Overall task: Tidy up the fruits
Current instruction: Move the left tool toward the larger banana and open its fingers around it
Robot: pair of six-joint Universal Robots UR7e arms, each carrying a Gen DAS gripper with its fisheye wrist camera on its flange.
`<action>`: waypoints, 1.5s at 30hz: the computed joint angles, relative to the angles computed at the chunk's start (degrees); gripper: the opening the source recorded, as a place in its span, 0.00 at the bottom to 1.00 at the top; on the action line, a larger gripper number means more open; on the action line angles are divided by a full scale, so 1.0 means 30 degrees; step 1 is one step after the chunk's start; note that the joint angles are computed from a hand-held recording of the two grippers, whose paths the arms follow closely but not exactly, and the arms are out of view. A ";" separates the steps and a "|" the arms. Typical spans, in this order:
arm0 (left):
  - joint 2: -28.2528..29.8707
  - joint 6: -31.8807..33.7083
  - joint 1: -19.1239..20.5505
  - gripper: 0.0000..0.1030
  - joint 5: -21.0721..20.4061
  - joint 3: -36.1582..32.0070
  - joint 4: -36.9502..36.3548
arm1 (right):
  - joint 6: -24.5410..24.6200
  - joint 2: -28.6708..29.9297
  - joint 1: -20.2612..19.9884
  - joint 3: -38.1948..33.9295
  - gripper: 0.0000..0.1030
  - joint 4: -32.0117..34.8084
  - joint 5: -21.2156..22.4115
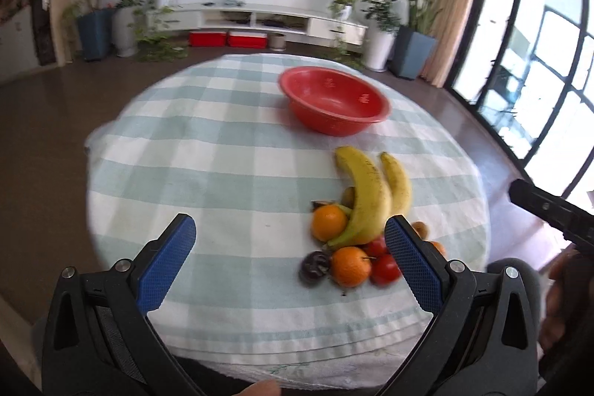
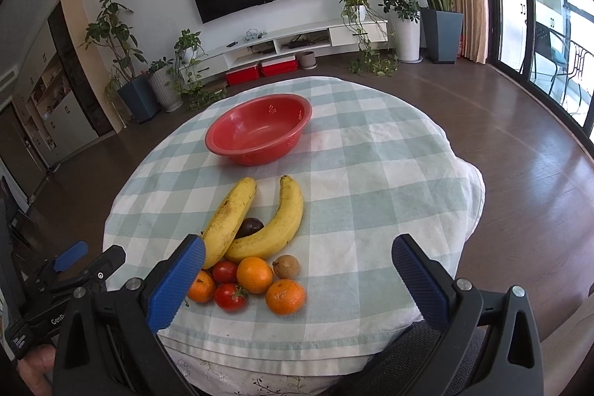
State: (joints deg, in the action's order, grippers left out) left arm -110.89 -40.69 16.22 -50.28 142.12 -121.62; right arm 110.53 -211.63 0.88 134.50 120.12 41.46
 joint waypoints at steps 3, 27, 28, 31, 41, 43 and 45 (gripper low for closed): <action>0.0639 0.1375 0.1617 1.00 -0.1683 -0.0008 -0.1200 | -0.0968 0.0426 -0.0006 0.1158 1.00 0.0736 -0.0571; 0.5915 0.4623 0.3608 1.00 -0.4124 -0.2367 -0.1955 | -0.5843 0.0097 -0.3127 0.3426 0.95 0.5442 0.0621; 0.6411 0.4554 0.3394 1.00 -0.3619 -0.2690 -0.1327 | -0.5689 0.0072 -0.3118 0.3430 0.95 0.5254 0.0519; 0.7603 0.4778 0.3149 1.00 -0.3000 -0.3418 -0.0320 | -0.5447 0.0144 -0.3180 0.3523 0.95 0.4930 0.0503; 1.0179 0.7087 0.3374 0.76 -0.2634 -0.4983 -0.1110 | -0.5516 0.0390 -0.3965 0.3702 0.89 0.4662 0.1686; 1.0751 0.7146 0.3354 0.74 -0.2376 -0.5306 -0.0642 | -0.5464 0.0399 -0.3923 0.3740 0.89 0.4558 0.1744; 1.1193 0.6982 0.3361 0.74 -0.2225 -0.5559 -0.0364 | -0.5402 0.0421 -0.3834 0.3809 0.89 0.4447 0.1695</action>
State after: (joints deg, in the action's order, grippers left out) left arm -77.31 -19.74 26.30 -56.95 125.44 -122.71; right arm 94.33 -210.36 -10.62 145.93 133.46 46.55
